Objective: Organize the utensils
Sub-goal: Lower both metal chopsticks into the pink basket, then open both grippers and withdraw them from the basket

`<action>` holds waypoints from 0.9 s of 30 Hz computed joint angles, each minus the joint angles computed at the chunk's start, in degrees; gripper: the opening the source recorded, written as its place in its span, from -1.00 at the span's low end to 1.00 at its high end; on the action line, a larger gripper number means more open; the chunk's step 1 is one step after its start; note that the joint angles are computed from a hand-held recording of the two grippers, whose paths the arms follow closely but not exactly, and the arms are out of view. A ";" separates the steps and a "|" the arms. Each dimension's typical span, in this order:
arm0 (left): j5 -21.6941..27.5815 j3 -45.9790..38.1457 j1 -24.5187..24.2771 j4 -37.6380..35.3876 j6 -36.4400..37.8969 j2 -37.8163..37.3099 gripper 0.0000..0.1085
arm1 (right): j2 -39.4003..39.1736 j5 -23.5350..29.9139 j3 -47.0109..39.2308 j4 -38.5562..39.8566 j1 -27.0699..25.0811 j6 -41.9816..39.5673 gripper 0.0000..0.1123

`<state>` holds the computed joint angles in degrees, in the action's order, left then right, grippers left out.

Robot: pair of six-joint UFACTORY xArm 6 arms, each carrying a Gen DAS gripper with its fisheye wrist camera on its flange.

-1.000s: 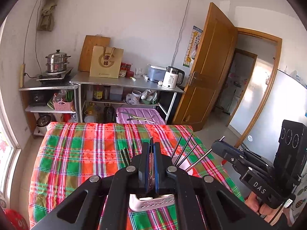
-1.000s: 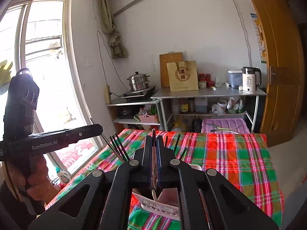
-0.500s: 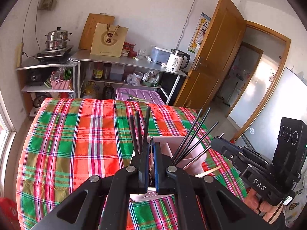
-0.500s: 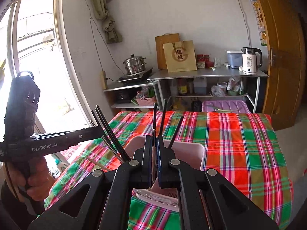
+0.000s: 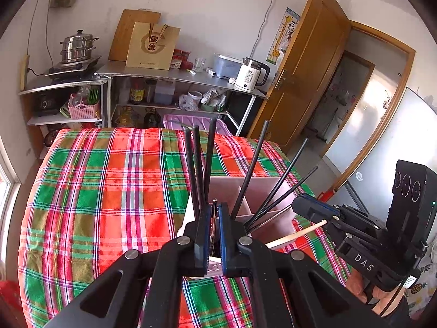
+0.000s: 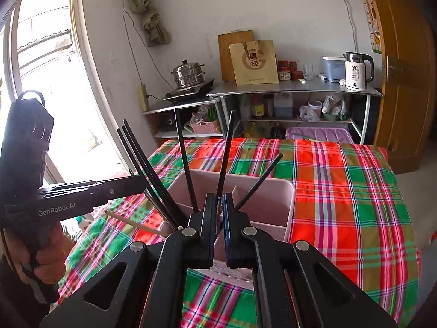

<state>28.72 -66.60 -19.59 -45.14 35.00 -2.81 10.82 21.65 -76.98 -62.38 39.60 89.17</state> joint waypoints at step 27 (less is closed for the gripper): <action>-22.62 35.16 -10.04 7.06 -7.40 -34.65 -0.36 | -17.22 21.51 17.45 -18.12 17.65 19.04 -0.43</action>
